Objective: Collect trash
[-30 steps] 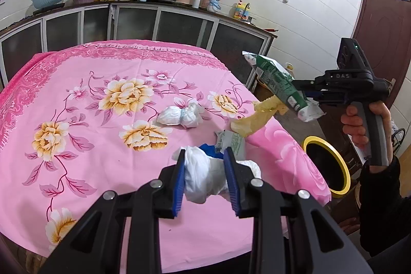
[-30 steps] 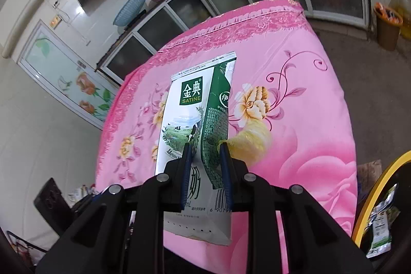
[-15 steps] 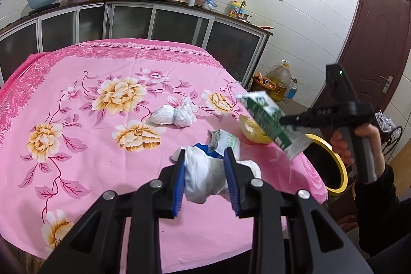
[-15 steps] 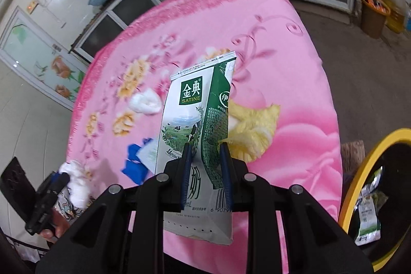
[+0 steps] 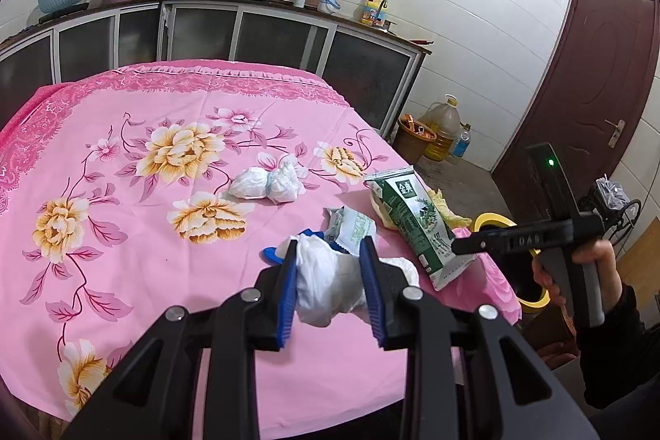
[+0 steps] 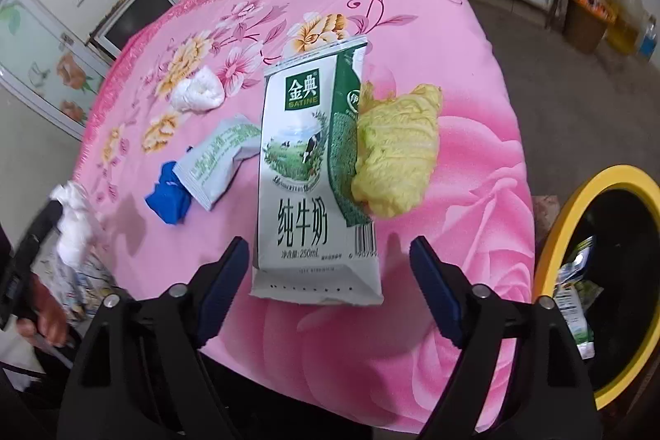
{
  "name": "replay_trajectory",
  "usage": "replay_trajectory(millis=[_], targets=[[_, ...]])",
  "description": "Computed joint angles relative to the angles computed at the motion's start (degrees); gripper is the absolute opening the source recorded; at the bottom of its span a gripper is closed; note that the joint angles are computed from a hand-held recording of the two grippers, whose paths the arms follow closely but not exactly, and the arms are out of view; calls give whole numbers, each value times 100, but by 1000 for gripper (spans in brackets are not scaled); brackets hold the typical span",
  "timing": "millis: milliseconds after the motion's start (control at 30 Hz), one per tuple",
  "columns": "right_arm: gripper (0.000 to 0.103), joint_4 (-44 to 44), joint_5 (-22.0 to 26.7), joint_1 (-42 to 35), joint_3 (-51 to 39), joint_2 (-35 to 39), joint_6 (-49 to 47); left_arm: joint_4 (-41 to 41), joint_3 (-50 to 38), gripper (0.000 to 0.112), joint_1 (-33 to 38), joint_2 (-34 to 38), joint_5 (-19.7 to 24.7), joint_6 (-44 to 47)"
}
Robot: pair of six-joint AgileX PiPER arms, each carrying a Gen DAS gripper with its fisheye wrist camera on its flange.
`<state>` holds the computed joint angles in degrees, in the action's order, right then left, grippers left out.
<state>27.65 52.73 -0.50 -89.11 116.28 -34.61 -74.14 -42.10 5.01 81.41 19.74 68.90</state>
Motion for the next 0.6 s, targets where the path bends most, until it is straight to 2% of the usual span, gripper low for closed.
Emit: replay_trajectory(millis=[67, 100, 133, 200, 233, 267, 367, 467, 533, 600], targets=[[80, -371, -747, 213, 615, -483, 48, -7, 8, 27, 3, -5, 4, 2], [82, -345, -851, 252, 771, -609, -87, -19, 10, 27, -7, -5, -13, 15], [86, -276, -726, 268, 771, -607, -191, -38, 11, 27, -8, 3, -26, 41], [86, -307, -452, 324, 534, -428, -122, -72, -3, 27, 11, 34, 2, 78], [86, -378, -513, 386, 492, -373, -22, -134, -27, 27, 24, 73, 32, 124], [84, -568, -540, 479, 350, -235, 176, -209, -42, 27, 22, 100, 37, 173], [75, -646, -178, 578, -172, 201, 478, -332, -28, 27, 29, 92, 84, 246], [69, -735, -215, 634, -294, 336, 640, -306, 26, 27, -13, 7, -13, 289], [65, -599, -270, 609, -206, 237, 498, -218, 25, 27, 7, -17, -11, 214], [64, 23, 107, 339, -282, 223, 158, -150, -1, 27, 21, -17, 6, 129]])
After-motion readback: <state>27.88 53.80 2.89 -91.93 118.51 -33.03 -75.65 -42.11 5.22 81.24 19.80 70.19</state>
